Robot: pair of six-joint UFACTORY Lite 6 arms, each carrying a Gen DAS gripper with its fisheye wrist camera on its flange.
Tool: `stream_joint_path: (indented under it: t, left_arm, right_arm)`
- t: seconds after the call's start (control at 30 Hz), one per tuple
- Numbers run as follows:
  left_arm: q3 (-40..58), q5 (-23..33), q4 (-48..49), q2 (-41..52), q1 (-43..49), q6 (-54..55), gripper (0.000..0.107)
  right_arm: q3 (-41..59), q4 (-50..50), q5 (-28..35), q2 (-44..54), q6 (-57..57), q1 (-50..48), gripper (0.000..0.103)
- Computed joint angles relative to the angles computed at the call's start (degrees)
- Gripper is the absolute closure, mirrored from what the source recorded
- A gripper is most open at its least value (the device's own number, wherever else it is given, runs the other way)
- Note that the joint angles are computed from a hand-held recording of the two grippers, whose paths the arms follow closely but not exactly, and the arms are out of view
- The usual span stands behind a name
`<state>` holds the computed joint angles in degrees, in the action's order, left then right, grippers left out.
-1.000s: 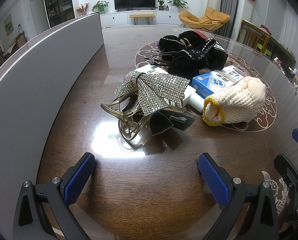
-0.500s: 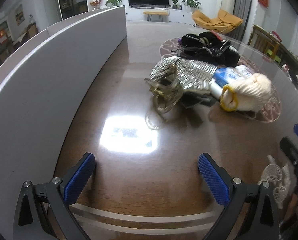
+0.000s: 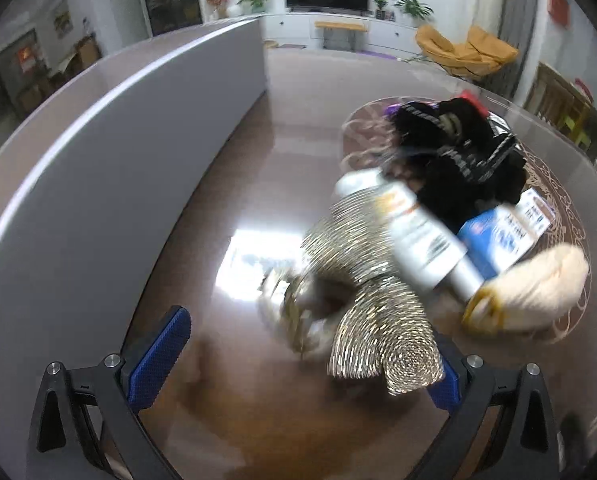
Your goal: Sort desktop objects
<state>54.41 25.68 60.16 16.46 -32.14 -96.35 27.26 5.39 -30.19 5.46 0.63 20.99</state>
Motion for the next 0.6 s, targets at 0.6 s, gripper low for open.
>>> stream_joint_path:
  t: [0.6]
  left_arm:
    - [10.43, -8.16, -13.77, 9.42, 6.47, 27.89, 0.004]
  right_arm:
    - [1.61, 1.15, 2.33, 0.87, -1.16, 0.26, 0.0]
